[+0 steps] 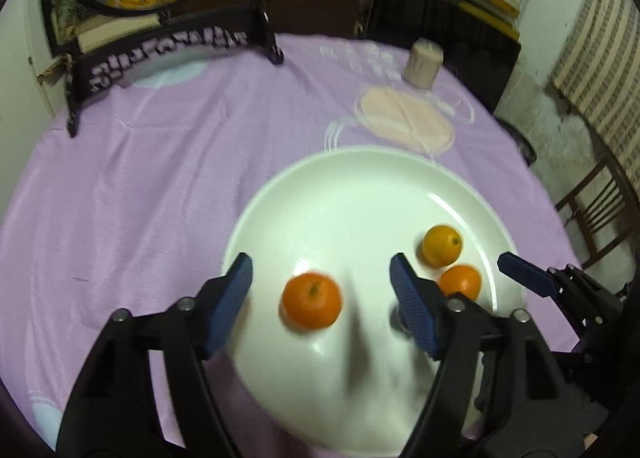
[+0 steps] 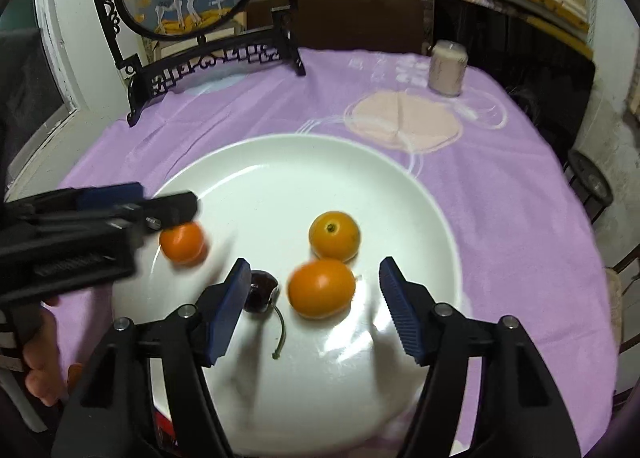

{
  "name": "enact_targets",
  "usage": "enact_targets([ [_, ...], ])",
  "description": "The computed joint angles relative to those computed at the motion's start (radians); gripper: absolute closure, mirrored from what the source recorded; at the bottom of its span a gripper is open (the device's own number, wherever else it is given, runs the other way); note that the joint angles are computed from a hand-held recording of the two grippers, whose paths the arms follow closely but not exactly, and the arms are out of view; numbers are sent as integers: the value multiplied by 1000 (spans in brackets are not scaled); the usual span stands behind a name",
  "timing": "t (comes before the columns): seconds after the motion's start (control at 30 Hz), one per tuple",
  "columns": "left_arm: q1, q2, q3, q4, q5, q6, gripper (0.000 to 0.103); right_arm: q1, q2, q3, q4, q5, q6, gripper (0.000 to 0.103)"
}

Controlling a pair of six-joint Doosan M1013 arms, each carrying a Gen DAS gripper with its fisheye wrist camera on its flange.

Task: Organize fruits
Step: 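Grasp a large orange with the left tool while the right tool grasps a mangosteen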

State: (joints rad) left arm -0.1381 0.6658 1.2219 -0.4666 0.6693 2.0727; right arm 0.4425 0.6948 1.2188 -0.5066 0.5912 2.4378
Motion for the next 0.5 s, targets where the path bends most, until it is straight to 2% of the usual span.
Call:
enact_targets([
  [0.1,12,-56,69,-38,-51,50,28,11,-36,43,-55,-3,57,36],
  [0.23,46,-149,208,-172,-111,201,18,37,-115,157,-112,-42,141,36],
  [0.3,62,-196,288,-233,-156,283,18,52,-147,210,-158,-64,200,36],
  [0.4,84,-240,374,-298,-180,371,18,73,-185,277,-203,-84,288,35],
  [0.5,98,-264,425,-303,-185,396,18,88,-203,305,-203,-81,309,35],
])
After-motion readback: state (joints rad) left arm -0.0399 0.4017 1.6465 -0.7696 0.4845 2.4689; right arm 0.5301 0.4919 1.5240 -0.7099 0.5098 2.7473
